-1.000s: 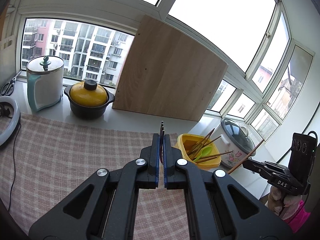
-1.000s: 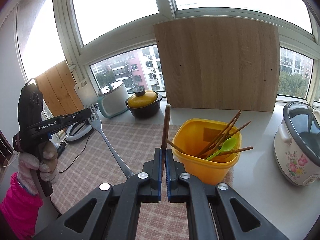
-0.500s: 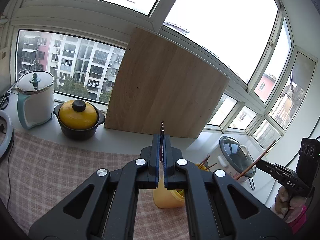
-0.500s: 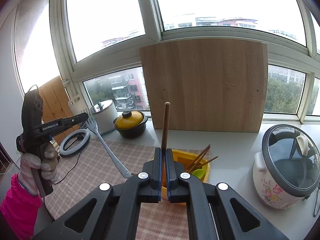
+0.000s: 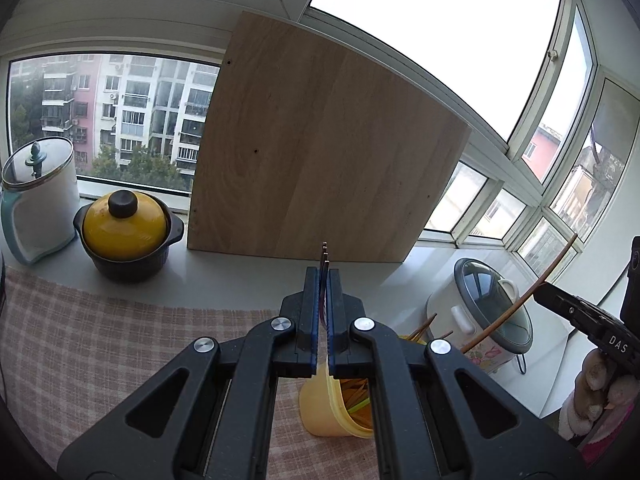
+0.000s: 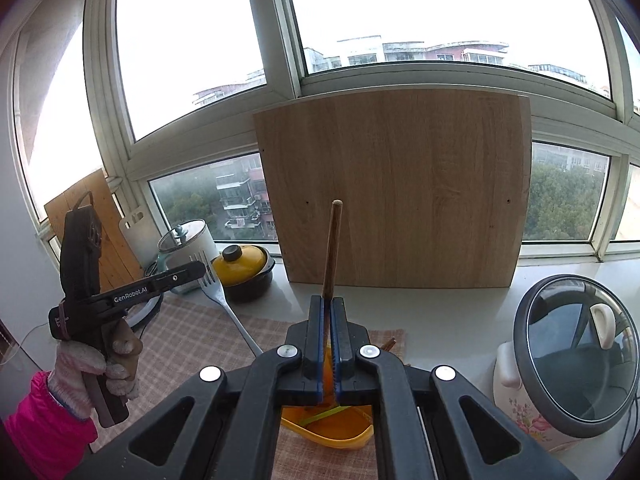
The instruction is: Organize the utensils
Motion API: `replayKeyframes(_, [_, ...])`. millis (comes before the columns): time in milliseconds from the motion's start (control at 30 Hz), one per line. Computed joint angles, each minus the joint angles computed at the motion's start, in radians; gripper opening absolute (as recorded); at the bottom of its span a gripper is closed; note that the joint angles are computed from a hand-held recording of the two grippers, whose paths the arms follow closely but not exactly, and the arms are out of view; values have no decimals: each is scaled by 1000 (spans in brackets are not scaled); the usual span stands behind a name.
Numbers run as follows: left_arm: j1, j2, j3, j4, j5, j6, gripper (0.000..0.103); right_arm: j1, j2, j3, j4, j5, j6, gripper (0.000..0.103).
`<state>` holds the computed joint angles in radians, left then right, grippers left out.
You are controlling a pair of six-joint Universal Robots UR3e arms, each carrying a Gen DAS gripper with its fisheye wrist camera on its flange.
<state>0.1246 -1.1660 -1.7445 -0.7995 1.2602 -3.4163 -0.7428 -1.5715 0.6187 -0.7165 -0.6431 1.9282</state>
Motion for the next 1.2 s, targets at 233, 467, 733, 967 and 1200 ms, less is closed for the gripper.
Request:
replayKeyframes(233, [-152, -104, 35, 55, 171, 8, 0, 45, -37, 167, -161, -45, 56, 0])
replayKeyframes(467, [-237, -152, 51, 70, 228, 26, 0, 76, -78, 339, -281, -106, 78, 0])
replayKeyframes(733, [-299, -196, 77, 62, 253, 31, 7, 62, -106, 416, -259, -147, 36, 0])
replayKeyframes(967, [-300, -163, 64, 72, 266, 1, 34, 24, -168, 498, -269, -166, 3, 27])
replayKeyframes(1200, [-294, -98, 32, 57, 286, -11, 35, -18, -228, 548, -221, -179, -51, 33])
